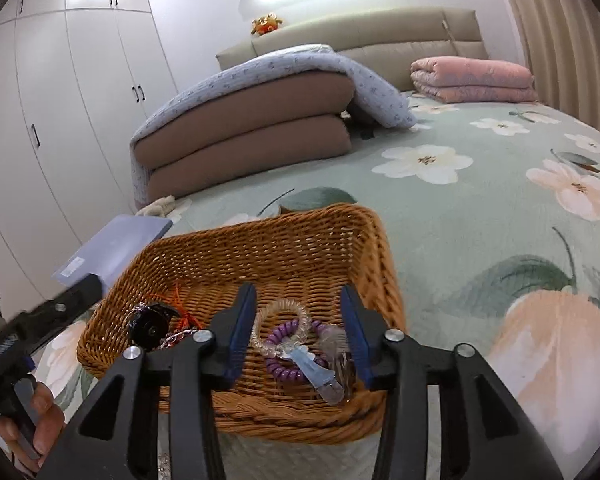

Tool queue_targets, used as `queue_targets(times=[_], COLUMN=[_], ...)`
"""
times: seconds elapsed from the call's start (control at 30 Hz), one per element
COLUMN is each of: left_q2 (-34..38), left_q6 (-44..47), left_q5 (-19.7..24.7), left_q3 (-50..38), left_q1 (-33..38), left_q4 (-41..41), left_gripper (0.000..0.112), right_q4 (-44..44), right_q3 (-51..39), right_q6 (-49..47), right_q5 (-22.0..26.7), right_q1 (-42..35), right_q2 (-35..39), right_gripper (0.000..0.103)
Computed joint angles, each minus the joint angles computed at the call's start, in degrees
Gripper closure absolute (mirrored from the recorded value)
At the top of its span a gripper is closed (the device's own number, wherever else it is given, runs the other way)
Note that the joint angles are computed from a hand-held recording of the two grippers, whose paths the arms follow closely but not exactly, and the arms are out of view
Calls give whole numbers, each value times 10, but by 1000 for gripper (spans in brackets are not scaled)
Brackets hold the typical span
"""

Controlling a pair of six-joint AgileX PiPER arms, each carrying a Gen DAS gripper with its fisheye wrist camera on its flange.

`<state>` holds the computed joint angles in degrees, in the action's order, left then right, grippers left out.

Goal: Organize jewelry
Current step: 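Carry both items over the wicker basket and open both tools to drop them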

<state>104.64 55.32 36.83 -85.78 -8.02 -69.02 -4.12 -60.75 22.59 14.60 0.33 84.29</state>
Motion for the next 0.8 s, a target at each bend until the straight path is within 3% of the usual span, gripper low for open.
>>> queue_targets(times=[0.2,0.37,0.53,0.67,0.8], left_q2=[-24,-60,-119,-192,-242], left_q6=[44,70,112,158,161], left_q5=[-24,-45,-9,23,46], left_q3=[30,74,144,241,308], left_q1=[2,4,42,93,140], left_q4=[-29,-47,-89,-117,-106], left_gripper=[56,56,56,56,56], right_q4=[73,-87,-207,-309,-454], right_q3=[14,59,141,205,242], right_q6=[-65,91,220,337,504], right_q5=[-5,-14,1,52,134], right_q1=[-12,11,52,116,211], right_q2=[-10,-72,-174,-241,-284], right_gripper=[56,56,56,56,56])
